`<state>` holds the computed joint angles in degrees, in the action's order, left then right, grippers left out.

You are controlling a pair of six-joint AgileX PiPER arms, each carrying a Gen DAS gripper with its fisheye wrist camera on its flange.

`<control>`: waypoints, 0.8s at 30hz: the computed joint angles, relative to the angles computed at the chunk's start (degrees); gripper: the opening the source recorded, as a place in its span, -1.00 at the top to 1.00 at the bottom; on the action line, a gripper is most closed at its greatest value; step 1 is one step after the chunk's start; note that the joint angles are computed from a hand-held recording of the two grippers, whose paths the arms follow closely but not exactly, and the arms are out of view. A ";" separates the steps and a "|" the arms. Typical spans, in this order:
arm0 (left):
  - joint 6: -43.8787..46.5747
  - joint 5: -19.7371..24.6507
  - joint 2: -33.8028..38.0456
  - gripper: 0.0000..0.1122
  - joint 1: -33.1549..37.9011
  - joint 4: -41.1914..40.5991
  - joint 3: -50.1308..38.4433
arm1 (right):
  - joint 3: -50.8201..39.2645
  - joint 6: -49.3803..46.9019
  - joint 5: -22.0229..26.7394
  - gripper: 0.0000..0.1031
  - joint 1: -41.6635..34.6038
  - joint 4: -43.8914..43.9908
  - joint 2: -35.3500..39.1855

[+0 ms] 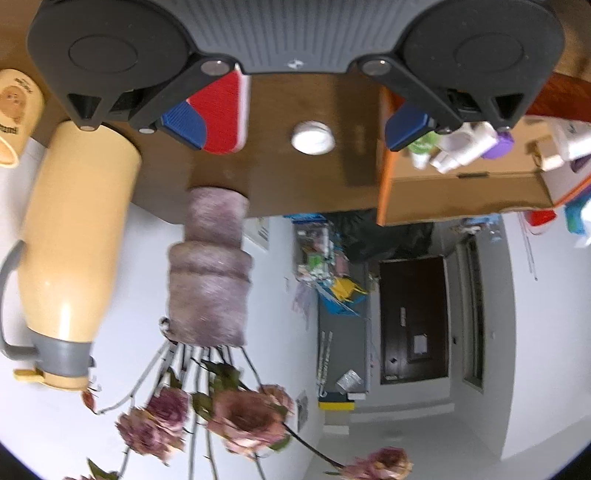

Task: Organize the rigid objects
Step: 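Move the right gripper to the red lint brush and close on its handle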

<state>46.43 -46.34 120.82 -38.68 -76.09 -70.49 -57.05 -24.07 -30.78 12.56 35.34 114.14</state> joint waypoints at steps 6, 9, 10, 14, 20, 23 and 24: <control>0.18 0.56 -0.33 -0.84 -1.37 -1.42 1.24 | 1.88 -1.80 2.27 -1.00 -3.70 -0.17 -0.69; 0.71 0.96 -0.26 -0.84 -2.45 -2.36 1.58 | 3.07 -1.71 3.18 -1.00 -5.28 -0.93 -1.17; 0.95 1.03 -0.15 -0.84 -2.91 -2.68 1.63 | 3.39 -1.38 3.51 -1.00 -5.78 -1.44 -1.32; 2.17 1.51 0.34 -0.84 -4.56 -3.98 1.23 | 4.61 0.69 4.31 -1.00 -7.50 -4.38 -1.93; 5.05 2.43 1.85 -0.84 -6.86 -6.90 -1.00 | 4.25 4.48 6.91 -1.00 -9.89 -9.83 -1.60; 6.47 3.23 2.74 -0.84 -7.49 -8.45 -2.50 | 2.18 4.71 9.39 -1.00 -10.72 -11.08 -0.24; 7.05 3.51 3.16 -0.84 -7.66 -8.98 -3.18 | 0.91 3.51 10.36 -1.00 -10.88 -10.18 0.57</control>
<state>53.48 -42.83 123.98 -46.33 -85.07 -73.68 -56.15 -20.56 -20.41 1.67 25.16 114.71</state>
